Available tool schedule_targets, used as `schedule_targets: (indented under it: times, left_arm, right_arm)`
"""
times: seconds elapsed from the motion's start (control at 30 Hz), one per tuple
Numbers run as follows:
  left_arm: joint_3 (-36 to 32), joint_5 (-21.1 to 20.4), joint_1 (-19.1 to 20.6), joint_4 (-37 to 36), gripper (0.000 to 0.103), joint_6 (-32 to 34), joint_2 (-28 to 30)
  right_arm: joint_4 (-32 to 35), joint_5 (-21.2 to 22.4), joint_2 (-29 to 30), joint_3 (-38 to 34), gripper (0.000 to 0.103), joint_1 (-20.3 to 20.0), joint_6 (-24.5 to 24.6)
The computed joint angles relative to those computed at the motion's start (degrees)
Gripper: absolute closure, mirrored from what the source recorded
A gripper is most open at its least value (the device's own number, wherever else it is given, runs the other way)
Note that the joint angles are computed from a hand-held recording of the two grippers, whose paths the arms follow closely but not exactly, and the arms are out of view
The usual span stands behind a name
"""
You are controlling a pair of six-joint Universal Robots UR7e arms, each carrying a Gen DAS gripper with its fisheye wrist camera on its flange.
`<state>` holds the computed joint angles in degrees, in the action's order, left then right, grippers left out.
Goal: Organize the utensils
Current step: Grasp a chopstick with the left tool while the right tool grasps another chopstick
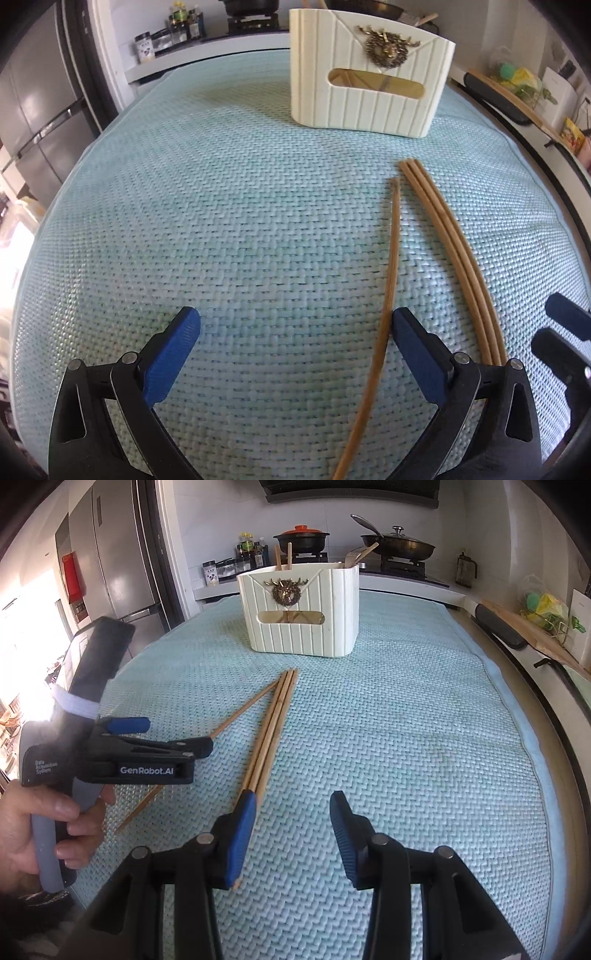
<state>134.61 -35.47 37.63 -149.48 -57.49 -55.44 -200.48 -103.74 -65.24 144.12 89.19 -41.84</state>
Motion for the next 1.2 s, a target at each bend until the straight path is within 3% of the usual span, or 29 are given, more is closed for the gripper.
schedule_targets:
  times: [0.07, 0.23, 0.4, 0.53, 0.7, 0.83, 1.2]
  left_arm:
    - [0.6, 0.6, 0.2, 0.8, 0.000, -1.5, -0.8]
    - [1.9, 1.3, 0.5, 1.6, 0.000, -2.7, -2.2]
    - [2.3, 0.9, 0.6, 0.7, 0.000, -1.0, -2.4]
    - [1.9, 0.0, 1.4, -2.4, 0.000, 4.1, -2.1]
    - [-1.0, -1.9, 4.1, -3.2, 0.000, 11.3, -1.6]
    - [-3.1, -2.8, 5.6, -3.0, 0.000, 15.8, -1.0]
    - [-1.2, -1.9, 5.0, -7.9, 0.000, 16.7, -0.5]
  right_arm:
    - [2.1, 0.9, 1.8, -2.7, 0.061, 0.5, 1.1]
    - [6.7, -3.5, 8.3, -9.9, 0.087, 2.7, 2.9]
    - [6.2, -7.8, 10.3, -12.0, 0.091, 3.7, 4.9]
    - [6.5, -10.1, 9.6, -12.0, 0.087, 3.9, 5.2]
    - [7.0, -8.9, 9.4, -12.5, 0.085, 3.2, 5.0]
    - [8.0, -8.4, 9.8, -13.6, 0.071, 3.2, 4.7]
    - [3.0, -8.0, 10.9, -12.1, 0.070, 2.9, 0.7]
